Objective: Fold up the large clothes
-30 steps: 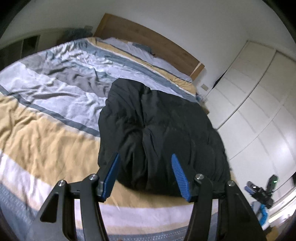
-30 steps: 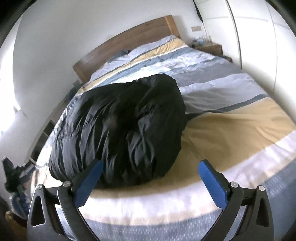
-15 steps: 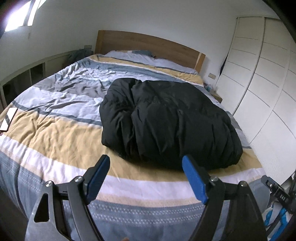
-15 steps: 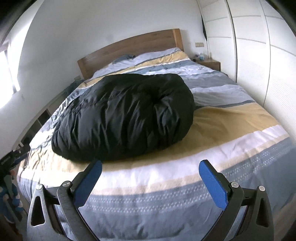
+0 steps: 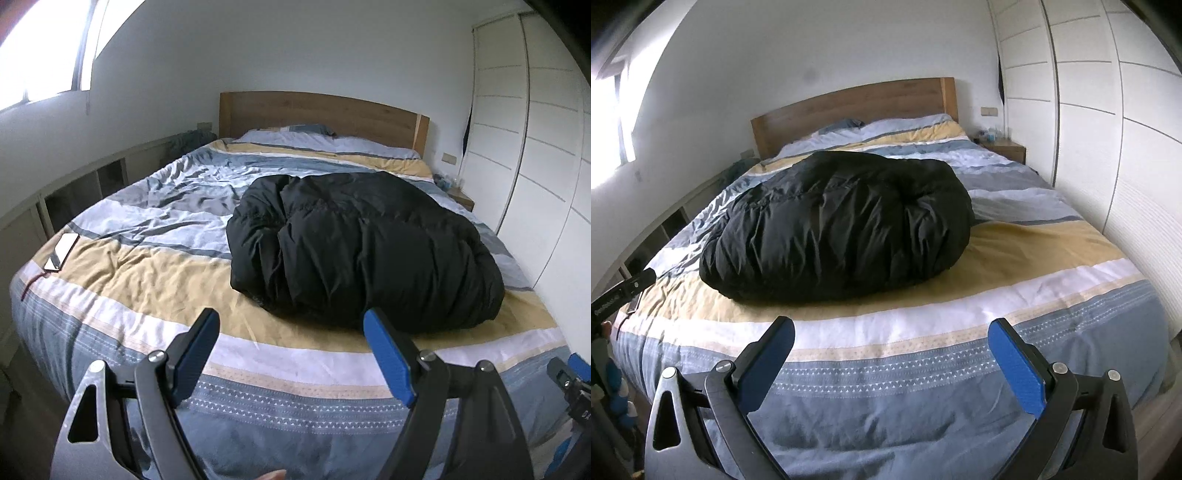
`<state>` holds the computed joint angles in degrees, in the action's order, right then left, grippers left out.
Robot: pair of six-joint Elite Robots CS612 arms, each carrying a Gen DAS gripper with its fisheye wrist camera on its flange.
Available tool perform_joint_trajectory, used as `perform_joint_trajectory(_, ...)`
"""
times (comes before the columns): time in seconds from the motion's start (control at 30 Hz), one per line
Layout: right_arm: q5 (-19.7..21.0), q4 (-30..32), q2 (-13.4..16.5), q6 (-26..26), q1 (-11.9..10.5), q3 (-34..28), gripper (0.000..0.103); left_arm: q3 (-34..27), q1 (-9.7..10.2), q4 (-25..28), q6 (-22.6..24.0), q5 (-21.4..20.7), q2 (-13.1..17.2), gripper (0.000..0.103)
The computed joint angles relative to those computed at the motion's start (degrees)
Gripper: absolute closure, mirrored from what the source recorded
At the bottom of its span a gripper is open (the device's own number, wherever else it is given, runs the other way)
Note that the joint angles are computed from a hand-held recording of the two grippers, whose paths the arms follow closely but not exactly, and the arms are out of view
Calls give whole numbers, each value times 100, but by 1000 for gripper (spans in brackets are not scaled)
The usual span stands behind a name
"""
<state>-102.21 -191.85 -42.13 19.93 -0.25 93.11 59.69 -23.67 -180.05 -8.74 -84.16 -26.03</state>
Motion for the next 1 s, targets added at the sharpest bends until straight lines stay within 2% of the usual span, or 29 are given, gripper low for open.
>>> perform_joint_trajectory(0.1, -20, -53, -17, -44, 19, 46, 0, 133, -48, -171, 195, 69, -46, 23)
perform_joint_trajectory(0.43, -223, -219, -24, -178, 73, 84, 0, 253, -99, -257, 432, -19, -67, 23)
perform_joint_trajectory(1.0, -465, -106, 50, -368, 112, 7, 0, 128, -81, 41, 507, -168, 65, 23)
